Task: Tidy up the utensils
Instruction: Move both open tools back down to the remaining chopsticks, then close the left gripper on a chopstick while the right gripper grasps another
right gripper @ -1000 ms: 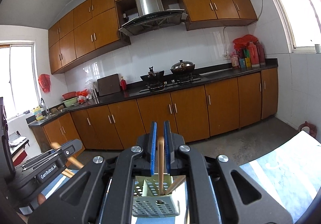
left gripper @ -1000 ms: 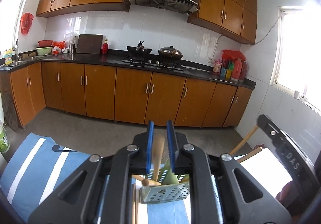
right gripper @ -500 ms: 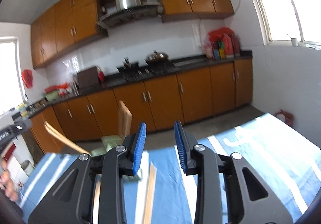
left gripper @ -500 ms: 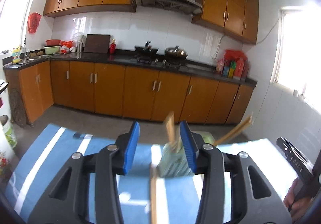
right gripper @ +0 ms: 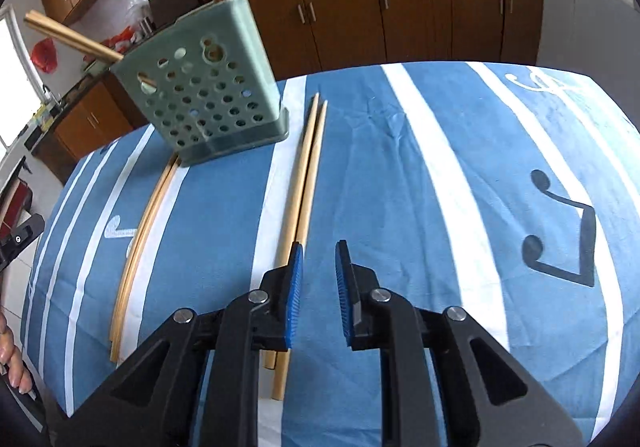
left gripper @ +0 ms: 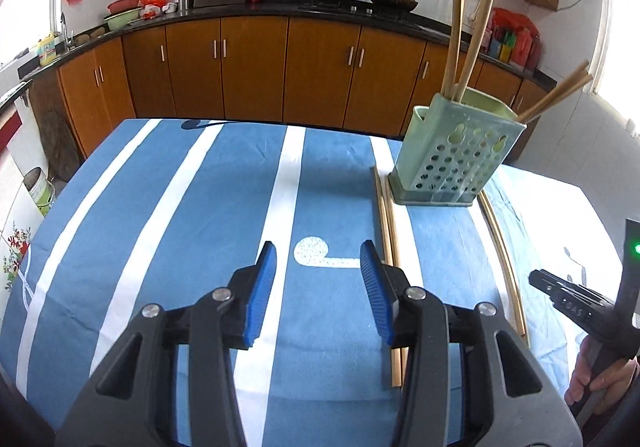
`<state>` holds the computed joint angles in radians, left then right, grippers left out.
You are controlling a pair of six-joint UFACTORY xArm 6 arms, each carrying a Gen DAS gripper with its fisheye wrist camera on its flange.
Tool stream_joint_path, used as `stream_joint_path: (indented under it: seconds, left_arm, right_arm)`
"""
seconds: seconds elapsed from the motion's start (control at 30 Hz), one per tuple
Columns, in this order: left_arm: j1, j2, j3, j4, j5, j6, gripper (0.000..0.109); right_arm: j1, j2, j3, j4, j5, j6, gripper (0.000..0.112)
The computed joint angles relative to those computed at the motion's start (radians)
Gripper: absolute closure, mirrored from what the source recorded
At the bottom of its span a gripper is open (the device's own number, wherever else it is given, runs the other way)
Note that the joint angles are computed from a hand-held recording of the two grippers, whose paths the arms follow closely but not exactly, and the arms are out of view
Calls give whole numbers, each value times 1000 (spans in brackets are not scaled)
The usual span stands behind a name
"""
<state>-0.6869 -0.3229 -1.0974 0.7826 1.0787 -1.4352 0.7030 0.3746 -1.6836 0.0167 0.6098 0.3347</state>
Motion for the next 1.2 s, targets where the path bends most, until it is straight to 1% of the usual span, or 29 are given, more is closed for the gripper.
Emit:
stream_joint_path:
  seconds: [0.07,0.1,0.17,0.23,0.27,0.33,0.37,0.43,0.47,0.53,0.6,0.67,0.73,0.9,1.0,1.03,1.1,1.2]
  left_arm:
    - [1,-2,9,-8,-7,5,65]
    - [-1,1,10,-12,-9,5,65]
    - [-1,16,-3,-22,-15,12,65]
    - [4,33,-18,-34,-25,23,65]
    - [7,39,-21,-42,-35,30,65]
    - [16,45,-17,-59,-60,40,65]
    - [20,48,-15,-71,-77,48,65]
    - [32,56,-7,-98,-118,70,65]
    - [39,63,-3,-117,-145,87,66]
    - [52,85,-1,-153,-189,124,70]
    - [63,112,-6,-190,-219,156,77]
    - [71,139,-13,-220,-240,176,81]
    - [78,160,-18,-244,-260,190,83]
    - [80,202,-43,-270,-257,227,86]
    - [75,222,-60,-263,-235,239,90]
    - [72,227,-67,-254,-220,237,91]
    - [65,233,-77,-231,-186,229,100]
    - [74,216,-66,-209,-154,190,100]
  right_arm:
    - [6,31,-39,-7,32,-4,95]
    - [3,51,-64,-10,47,-9,97]
    - [3,33,-38,-18,42,-13,97]
    - [-1,21,-15,-34,30,-8,104]
    - [-2,20,-13,-54,30,4,104]
    - [-9,9,-1,-166,41,103,104]
    - [-19,-1,14,-201,40,146,105]
    - [-44,-16,36,-231,38,226,105]
    - [-53,-25,49,-227,33,236,105]
    - [-67,-38,70,-213,22,228,105]
    - [-67,-44,82,-223,13,222,105]
    - [-62,-48,90,-246,8,227,104]
    - [-57,-49,92,-272,7,234,104]
    - [-59,-44,90,-272,-1,226,104]
    - [-59,-47,95,-275,-5,226,104]
    - [-57,-50,100,-280,-7,230,104]
    - [-56,-50,101,-289,-8,232,104]
    - [-58,-51,105,-283,-17,226,104]
